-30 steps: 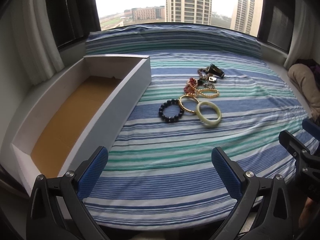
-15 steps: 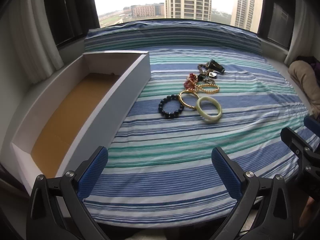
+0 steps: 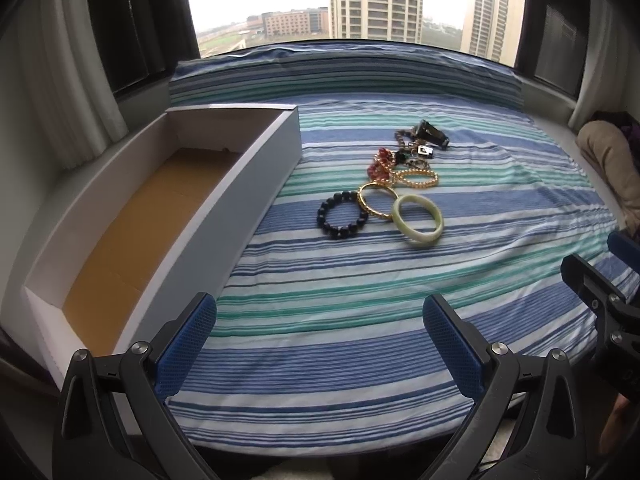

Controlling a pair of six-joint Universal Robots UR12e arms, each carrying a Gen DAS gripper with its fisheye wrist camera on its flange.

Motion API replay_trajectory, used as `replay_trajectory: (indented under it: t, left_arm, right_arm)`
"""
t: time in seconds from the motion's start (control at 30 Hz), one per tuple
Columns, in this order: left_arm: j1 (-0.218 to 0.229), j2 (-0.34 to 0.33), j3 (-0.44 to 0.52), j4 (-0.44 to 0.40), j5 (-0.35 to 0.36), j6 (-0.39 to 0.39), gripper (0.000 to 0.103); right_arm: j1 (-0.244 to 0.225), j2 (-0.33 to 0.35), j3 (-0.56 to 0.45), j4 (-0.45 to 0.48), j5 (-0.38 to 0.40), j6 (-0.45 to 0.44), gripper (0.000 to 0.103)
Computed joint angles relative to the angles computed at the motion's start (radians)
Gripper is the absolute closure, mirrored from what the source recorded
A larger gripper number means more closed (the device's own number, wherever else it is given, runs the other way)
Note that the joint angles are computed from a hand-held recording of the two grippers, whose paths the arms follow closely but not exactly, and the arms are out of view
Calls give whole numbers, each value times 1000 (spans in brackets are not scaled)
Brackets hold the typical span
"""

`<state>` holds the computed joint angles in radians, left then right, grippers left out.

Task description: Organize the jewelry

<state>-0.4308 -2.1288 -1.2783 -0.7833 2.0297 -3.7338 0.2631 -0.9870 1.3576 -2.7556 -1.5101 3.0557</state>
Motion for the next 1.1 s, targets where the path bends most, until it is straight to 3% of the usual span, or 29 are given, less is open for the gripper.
replay_trajectory:
  t: [1.1]
  left_arm:
    - [5, 5, -4, -12, -2, -17, 0]
  right_arm:
    - [5, 0, -1, -5, -9, -15, 14]
